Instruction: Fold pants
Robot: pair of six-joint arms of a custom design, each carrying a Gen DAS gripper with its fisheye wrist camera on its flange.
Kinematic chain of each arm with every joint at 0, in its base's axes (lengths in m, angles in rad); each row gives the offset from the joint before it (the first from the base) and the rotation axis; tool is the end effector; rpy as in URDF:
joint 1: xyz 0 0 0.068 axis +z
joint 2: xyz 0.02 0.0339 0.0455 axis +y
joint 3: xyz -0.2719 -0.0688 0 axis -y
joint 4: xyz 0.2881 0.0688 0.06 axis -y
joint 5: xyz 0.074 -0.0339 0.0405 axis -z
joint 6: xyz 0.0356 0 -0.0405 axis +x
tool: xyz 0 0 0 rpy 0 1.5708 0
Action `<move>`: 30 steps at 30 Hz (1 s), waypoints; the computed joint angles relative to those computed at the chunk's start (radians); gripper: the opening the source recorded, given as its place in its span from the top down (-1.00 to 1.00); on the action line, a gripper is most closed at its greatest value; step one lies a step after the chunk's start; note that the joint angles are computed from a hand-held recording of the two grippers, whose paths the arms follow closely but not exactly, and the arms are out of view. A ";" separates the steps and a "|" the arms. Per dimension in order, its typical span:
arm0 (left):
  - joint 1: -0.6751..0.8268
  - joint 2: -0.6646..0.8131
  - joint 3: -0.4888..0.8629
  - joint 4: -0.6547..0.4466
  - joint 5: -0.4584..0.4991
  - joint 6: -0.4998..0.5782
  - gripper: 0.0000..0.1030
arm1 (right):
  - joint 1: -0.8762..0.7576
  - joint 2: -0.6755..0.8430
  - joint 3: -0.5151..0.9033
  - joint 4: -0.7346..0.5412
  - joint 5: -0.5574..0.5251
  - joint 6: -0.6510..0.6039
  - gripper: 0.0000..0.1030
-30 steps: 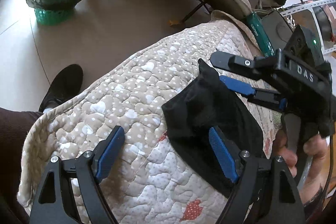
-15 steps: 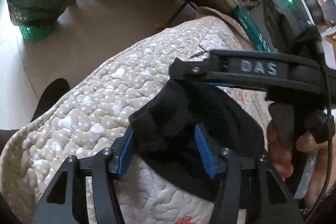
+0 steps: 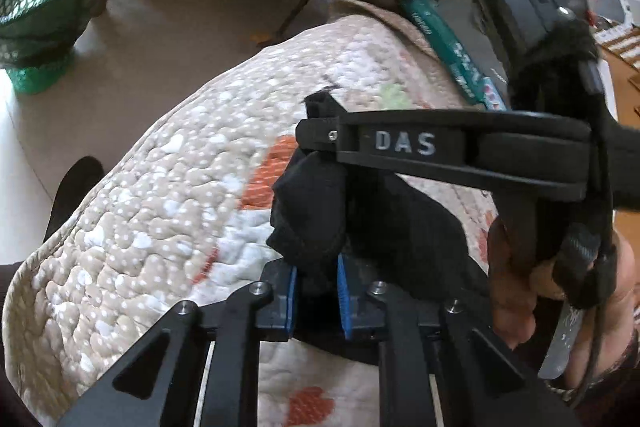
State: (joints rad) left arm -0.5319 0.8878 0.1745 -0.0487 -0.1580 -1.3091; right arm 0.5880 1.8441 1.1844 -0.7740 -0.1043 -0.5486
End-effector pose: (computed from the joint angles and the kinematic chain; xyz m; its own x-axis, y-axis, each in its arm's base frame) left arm 0.1618 -0.0887 0.1059 -0.5430 -0.7873 -0.2921 -0.4705 0.5733 -0.6707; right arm 0.3081 0.2099 0.1378 -0.4094 -0.8963 -0.1704 -0.9107 0.4128 0.0167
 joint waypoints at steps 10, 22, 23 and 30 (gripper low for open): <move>-0.142 0.241 0.265 -0.018 -0.034 0.052 0.70 | -0.264 -0.203 -0.054 -0.060 -0.120 -0.093 0.57; -0.264 0.742 0.596 0.037 0.081 0.121 0.19 | -0.774 -0.020 0.036 -0.073 -0.240 -0.284 0.33; -0.277 0.724 0.568 0.062 0.098 0.115 0.05 | -0.809 0.002 0.050 -0.060 -0.245 -0.281 0.15; -0.395 0.444 0.385 -0.008 0.003 0.106 -0.11 | -1.013 0.061 0.173 0.008 -0.295 -0.148 -0.20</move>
